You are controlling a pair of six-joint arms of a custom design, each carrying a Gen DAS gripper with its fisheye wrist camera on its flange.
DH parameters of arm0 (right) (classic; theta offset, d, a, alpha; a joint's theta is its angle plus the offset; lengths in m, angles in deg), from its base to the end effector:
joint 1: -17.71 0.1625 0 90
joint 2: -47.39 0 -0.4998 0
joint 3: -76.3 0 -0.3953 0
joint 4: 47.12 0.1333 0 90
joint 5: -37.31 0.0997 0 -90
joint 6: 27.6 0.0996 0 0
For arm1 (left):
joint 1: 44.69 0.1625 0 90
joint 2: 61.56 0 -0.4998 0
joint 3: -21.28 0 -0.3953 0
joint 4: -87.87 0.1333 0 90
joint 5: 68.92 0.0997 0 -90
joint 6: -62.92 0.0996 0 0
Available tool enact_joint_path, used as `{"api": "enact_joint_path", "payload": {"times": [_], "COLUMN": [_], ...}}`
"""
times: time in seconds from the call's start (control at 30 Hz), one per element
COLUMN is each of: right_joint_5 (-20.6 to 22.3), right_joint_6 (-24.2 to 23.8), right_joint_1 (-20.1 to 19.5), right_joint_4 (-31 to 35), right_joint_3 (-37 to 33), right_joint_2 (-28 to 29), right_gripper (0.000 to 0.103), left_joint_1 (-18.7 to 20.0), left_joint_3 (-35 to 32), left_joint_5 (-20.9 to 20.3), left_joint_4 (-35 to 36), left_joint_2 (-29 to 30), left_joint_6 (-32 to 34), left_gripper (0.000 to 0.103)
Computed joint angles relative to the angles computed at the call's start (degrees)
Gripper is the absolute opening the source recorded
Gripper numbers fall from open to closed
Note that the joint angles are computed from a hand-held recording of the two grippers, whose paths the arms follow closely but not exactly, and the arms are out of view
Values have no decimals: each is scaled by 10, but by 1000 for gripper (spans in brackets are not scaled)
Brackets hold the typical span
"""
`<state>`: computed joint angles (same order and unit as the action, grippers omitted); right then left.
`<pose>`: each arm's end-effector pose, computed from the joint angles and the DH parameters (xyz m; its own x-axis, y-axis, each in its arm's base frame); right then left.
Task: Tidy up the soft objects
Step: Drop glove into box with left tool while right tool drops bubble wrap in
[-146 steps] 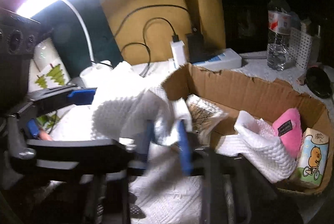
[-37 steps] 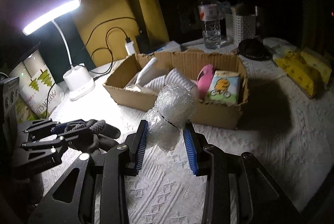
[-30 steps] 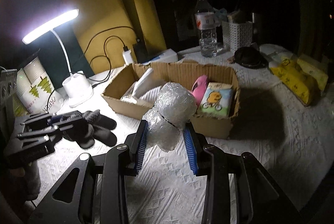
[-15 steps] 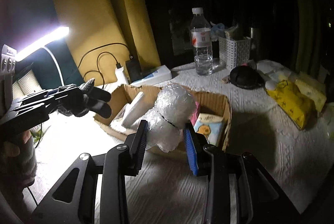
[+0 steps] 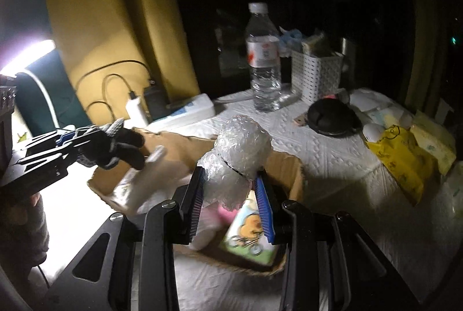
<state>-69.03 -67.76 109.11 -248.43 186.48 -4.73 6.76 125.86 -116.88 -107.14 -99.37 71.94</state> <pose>0.1212 -0.6495 0.2442 -0.7279 -0.2315 0.6454 -0.6334 0.5873 -0.5038 -0.2642 -0.6524 0.1093 -0.7520 0.2333 -0.6165 0.6150 0.5849 -0.5288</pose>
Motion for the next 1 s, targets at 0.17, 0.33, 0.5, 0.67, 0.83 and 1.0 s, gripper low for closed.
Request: {"api": "enact_joint_path", "payload": {"times": [0.17, 0.33, 0.5, 0.67, 0.83, 1.0], "right_joint_5": [-5, -7, -5, -10, -11, -15], "right_joint_6": [10, 18, 24, 21, 16, 19], "right_joint_1": [-12, -17, -16, -10, -3, 2], "right_joint_4": [17, 21, 23, 7, -3, -17], "right_joint_3": [-18, -22, -19, -10, -1, 13], "right_joint_2": [14, 25, 21, 19, 16, 9], "right_gripper": [36, 36, 44, 58, 58, 58], "left_joint_1": [14, 20, 20, 14, 7, -1], "left_joint_3": [-10, -12, -15, -6, 2, 13], "left_joint_5": [-3, -10, -3, -5, 1, 5], "left_joint_4": [19, 39, 58, 41, 36, 27], "left_joint_2": [10, 15, 18, 13, 5, -4], "left_joint_6": [-16, -26, -33, -34, -34, -38], "left_gripper": [25, 27, 33, 61, 65, 72]}}
